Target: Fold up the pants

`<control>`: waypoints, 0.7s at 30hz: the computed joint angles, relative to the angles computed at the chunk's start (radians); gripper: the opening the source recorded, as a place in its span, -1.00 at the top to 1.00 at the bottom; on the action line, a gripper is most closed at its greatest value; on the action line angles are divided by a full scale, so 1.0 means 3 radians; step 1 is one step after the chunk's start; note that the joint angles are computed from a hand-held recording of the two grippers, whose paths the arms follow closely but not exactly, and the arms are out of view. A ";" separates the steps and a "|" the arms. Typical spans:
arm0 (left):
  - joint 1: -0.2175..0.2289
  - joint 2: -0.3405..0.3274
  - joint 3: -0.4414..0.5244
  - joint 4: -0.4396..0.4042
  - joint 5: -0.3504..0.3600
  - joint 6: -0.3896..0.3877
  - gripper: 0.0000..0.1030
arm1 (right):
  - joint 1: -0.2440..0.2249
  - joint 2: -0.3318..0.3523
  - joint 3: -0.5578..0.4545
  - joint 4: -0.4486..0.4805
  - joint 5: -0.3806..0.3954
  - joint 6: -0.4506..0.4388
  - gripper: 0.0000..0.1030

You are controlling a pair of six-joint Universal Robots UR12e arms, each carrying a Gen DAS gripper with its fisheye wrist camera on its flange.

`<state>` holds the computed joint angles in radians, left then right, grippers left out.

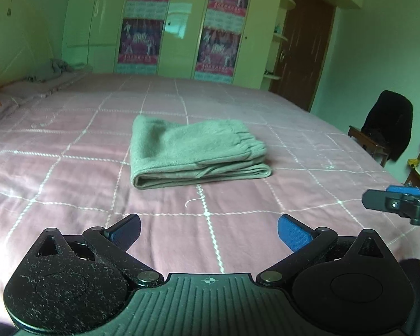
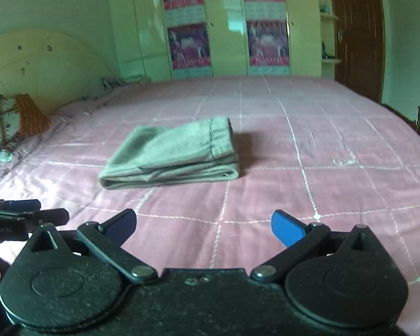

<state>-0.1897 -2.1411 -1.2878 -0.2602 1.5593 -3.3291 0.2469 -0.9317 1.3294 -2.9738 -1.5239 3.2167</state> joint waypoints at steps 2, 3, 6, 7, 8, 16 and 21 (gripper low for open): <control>-0.0014 0.0033 -0.0058 0.0076 -0.0011 -0.0016 -1.00 | 0.0009 -0.0056 0.0079 -0.0084 -0.0015 -0.0033 -0.99; -0.0014 0.0046 -0.0069 0.0079 -0.0041 0.0013 -1.00 | 0.0008 -0.0097 0.0143 -0.0113 -0.0005 -0.0043 -0.99; -0.0035 0.0084 -0.0104 0.0134 -0.0004 0.0066 -1.00 | 0.0010 -0.0136 0.0215 -0.0185 0.0032 0.0008 -0.99; -0.0037 0.0093 -0.0114 0.0150 -0.0010 0.0061 -1.00 | 0.0012 -0.0145 0.0228 -0.0183 0.0036 0.0008 -0.99; -0.0038 0.0099 -0.0119 0.0165 -0.0012 0.0066 -1.00 | 0.0014 -0.0154 0.0239 -0.0179 0.0038 -0.0007 -0.99; -0.0077 0.0122 -0.0136 0.0296 0.0056 0.0162 -1.00 | 0.0029 -0.0186 0.0286 -0.0300 -0.0010 -0.0031 -0.99; -0.0084 0.0129 -0.0146 0.0373 0.0037 0.0182 -1.00 | 0.0029 -0.0190 0.0293 -0.0317 -0.0008 -0.0012 -0.99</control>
